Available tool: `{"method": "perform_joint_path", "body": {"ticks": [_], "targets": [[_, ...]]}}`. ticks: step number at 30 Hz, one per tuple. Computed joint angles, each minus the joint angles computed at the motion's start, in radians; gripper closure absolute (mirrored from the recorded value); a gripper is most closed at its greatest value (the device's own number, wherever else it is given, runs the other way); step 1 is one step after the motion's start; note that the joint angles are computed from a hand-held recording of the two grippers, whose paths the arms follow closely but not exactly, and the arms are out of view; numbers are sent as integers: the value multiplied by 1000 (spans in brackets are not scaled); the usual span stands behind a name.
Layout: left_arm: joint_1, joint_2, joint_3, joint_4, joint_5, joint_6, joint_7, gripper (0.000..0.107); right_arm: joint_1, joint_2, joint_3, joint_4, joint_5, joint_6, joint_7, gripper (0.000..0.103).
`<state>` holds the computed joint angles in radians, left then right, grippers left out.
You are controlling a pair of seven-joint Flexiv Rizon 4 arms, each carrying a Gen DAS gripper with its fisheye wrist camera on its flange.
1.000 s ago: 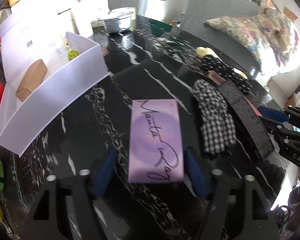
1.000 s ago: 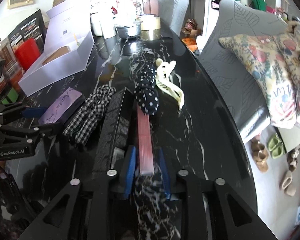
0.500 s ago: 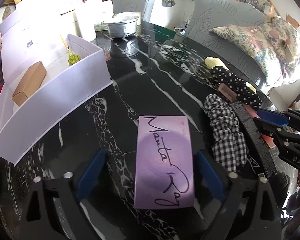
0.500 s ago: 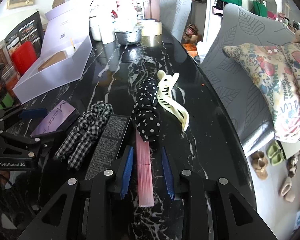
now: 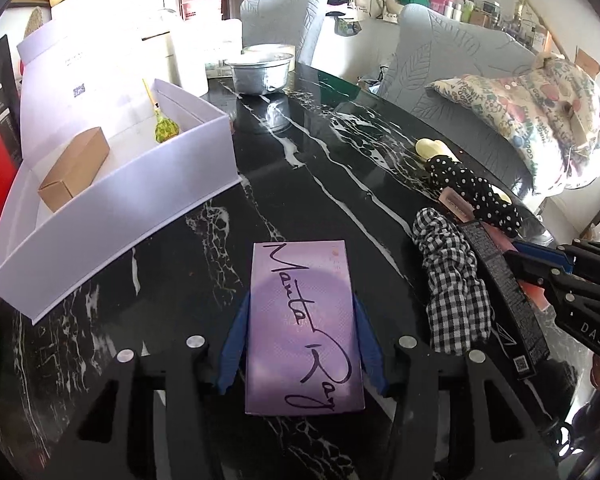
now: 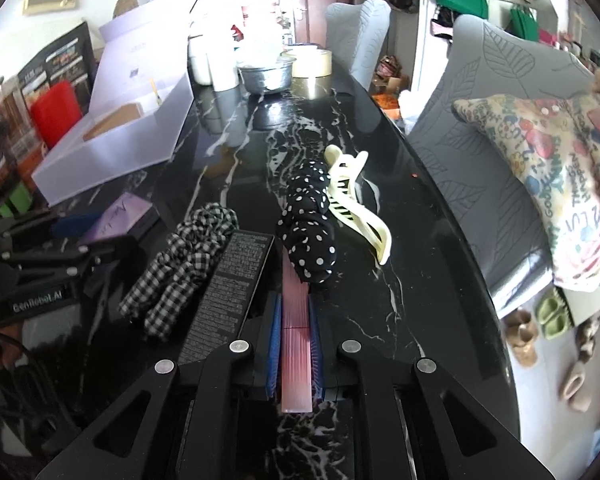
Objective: Organize rigid objects
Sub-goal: 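Carry the purple card and pink stick toward the lavender gift box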
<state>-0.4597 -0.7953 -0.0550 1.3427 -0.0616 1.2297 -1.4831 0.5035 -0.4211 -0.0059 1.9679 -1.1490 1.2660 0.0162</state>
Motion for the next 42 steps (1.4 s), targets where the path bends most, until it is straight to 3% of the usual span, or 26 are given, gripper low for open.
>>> {"method": "perform_joint_path", "body": {"ticks": [17, 30, 42], "targets": [[36, 69, -44, 107, -50, 53, 35, 57, -20, 55, 21, 7, -125, 0, 104, 90], [33, 70, -42, 112, -53, 34, 38, 57, 7, 2, 49, -8, 88, -69, -62, 89], [34, 72, -38, 113, -50, 32, 31, 57, 46, -22, 13, -48, 97, -111, -120, 90]]}}
